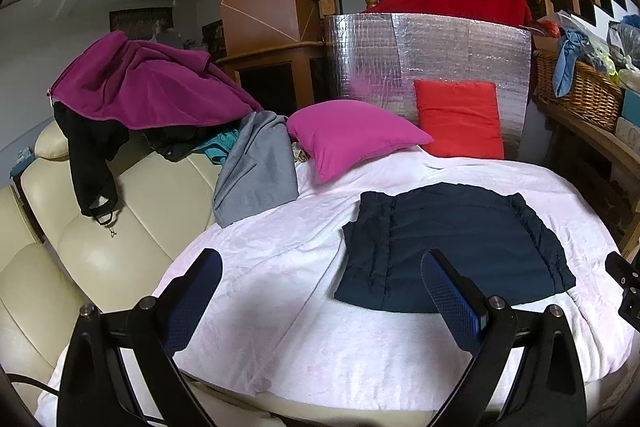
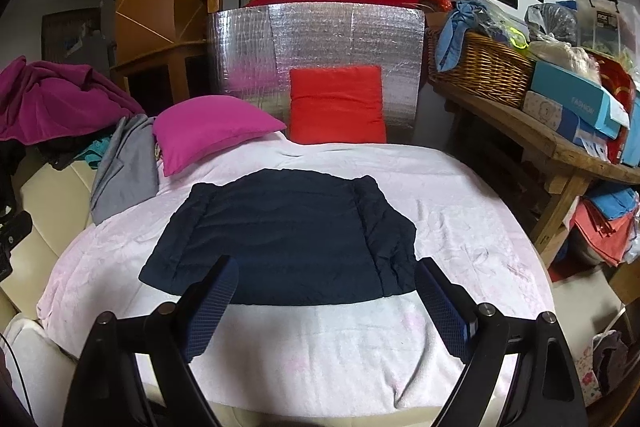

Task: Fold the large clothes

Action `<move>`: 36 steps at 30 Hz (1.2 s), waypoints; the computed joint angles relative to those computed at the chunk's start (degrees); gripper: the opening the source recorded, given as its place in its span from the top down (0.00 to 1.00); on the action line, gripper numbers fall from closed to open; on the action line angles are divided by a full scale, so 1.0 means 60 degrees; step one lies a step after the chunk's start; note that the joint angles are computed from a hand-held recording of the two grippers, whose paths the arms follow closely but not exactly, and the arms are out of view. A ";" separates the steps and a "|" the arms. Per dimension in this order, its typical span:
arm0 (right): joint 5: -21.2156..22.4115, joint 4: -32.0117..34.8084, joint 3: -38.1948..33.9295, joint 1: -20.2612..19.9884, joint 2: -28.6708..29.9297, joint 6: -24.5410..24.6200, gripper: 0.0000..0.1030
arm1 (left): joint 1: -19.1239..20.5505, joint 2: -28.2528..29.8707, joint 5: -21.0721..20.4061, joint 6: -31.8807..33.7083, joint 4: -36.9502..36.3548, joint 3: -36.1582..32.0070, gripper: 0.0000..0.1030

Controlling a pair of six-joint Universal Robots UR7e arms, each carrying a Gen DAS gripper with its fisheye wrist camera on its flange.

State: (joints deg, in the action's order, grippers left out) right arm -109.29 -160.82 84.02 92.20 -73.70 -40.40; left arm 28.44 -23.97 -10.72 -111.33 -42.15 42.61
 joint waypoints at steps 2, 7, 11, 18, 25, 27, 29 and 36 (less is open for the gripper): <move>0.0097 0.0067 -0.0014 -0.0045 -0.0053 0.0037 0.11 | -0.0011 -0.0014 0.0006 0.0072 -0.0097 0.0039 0.03; 0.0143 0.0145 -0.0067 -0.0093 -0.0096 -0.0068 0.11 | -0.0061 0.0205 -0.0013 -0.0307 0.0501 -0.0392 0.03; 0.0171 0.0196 -0.0092 -0.0105 -0.0134 -0.0085 0.11 | -0.0106 0.0432 -0.0022 -0.0705 0.1159 -0.0853 0.03; 0.0215 0.0332 -0.0035 -0.0144 -0.0275 0.0015 0.11 | -0.0174 0.0519 -0.0077 -0.0814 0.1325 -0.1023 0.03; 0.0306 0.0311 0.0124 -0.0168 -0.0459 -0.0057 0.11 | -0.0300 0.0681 -0.0067 -0.1306 0.2022 -0.1377 0.03; 0.0333 0.0303 0.0170 -0.0169 -0.0523 -0.0076 0.11 | -0.0334 0.0732 -0.0075 -0.1510 0.2265 -0.1482 0.03; 0.0370 0.0253 0.0243 -0.0171 -0.0602 -0.0081 0.11 | -0.0361 0.0731 -0.0095 -0.1544 0.2281 -0.1482 0.03; 0.0400 0.0184 0.0374 -0.0173 -0.0765 -0.0131 0.11 | -0.0443 0.0751 -0.0065 -0.1646 0.2372 -0.1531 0.03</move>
